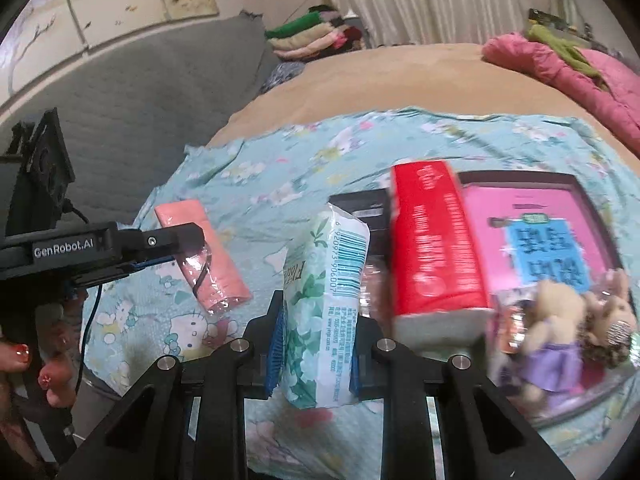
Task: Organize soft objects
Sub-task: 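Lift the pink tube with the left tool while the right tool lifts the green tissue pack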
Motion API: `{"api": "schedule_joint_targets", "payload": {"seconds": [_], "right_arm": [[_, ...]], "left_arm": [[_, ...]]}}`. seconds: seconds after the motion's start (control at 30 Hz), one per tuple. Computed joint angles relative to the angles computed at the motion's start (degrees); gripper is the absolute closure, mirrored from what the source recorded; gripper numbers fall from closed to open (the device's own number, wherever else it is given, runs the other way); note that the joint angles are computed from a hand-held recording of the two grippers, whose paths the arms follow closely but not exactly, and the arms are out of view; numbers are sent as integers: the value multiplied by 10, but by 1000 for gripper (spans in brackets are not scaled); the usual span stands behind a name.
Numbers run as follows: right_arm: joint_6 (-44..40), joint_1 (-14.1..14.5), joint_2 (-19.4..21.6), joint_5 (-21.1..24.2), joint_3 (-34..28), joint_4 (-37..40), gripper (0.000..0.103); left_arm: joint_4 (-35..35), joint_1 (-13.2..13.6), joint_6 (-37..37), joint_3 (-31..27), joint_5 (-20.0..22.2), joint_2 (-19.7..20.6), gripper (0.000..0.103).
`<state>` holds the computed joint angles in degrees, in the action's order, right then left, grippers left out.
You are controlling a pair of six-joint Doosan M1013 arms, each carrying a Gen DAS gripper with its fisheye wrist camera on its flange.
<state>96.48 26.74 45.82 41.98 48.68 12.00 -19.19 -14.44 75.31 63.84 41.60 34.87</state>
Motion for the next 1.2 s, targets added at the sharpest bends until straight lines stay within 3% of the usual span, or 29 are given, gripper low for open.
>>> {"api": "schedule_joint_targets", "payload": {"seconds": [0.47,1.2], "right_arm": [[111,-43,-87,-101,125,-42,77],[197,-81,-143,-180,211,-85,77]], "left_arm": [[39,-58,23,-65,38,17,85],[85,-114,51,-163,111,69,85]]}}
